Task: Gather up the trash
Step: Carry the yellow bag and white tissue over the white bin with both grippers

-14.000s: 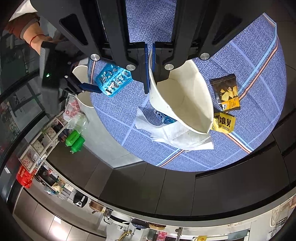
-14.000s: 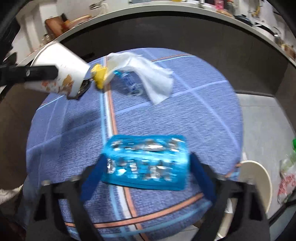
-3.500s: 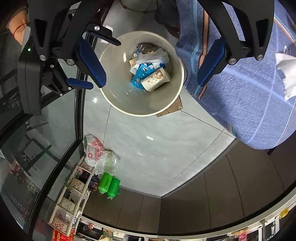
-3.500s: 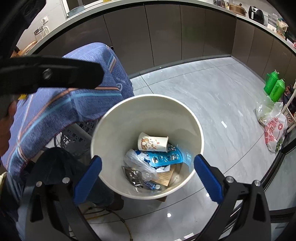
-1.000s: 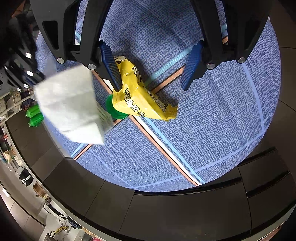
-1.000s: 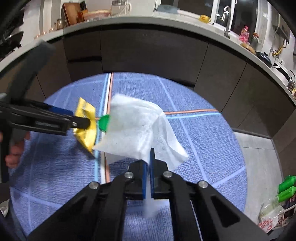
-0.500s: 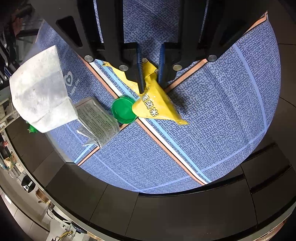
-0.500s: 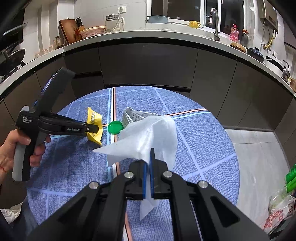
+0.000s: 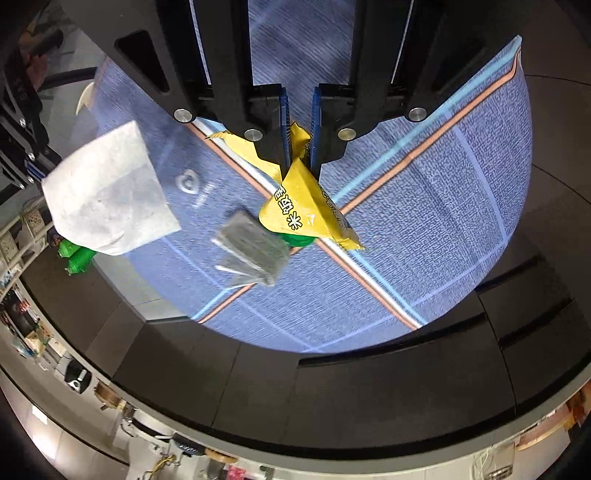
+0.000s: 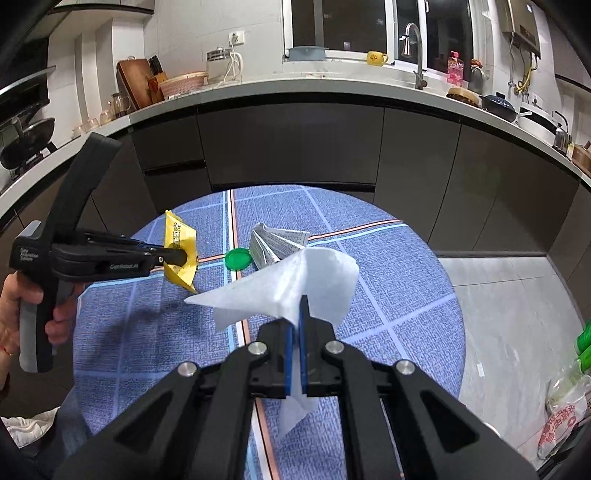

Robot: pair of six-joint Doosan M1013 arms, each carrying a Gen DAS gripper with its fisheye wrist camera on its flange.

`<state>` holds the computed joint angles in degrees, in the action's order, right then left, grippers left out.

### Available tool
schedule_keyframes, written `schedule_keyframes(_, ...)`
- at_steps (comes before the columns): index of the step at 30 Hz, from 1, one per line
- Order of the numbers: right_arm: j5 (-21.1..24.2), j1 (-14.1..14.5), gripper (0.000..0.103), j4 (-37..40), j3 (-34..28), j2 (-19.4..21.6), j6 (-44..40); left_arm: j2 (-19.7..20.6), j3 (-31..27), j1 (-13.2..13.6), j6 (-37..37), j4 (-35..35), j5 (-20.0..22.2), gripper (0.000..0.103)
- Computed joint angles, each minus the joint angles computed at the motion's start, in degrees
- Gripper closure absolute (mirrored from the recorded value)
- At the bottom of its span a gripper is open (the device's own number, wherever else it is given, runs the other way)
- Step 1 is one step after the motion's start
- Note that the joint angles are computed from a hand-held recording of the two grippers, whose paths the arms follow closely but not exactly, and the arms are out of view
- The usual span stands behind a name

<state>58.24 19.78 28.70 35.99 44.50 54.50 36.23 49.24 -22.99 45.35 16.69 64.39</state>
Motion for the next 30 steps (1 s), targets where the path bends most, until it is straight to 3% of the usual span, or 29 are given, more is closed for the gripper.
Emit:
schedule_keyframes(6,-3.0,-1.2,0.098,2.1,5.9,-3.8,-1.5,-1.0,0.0,-2.2,1.0,0.6,-0.1,0.095)
schedule_keyframes(16,-8.2,-4.6,0.099,2.9,15.7,-9.7,0.8,1.2,-4.7,-5.3,5.7,-1.6,0.1,0.095)
schedule_keyframes(23,-10.3,-6.9,0.099,-0.6,21.1,-12.6,3.1,5.9,-12.5,-7.3,12.1,-6.6,1.5,0.095)
schedule_keyframes(30,-12.0,-9.1,0.099,-3.9,24.8,-14.0,7.2,14.1,-25.9,-8.8,17.8,-10.6,6.8,0.095)
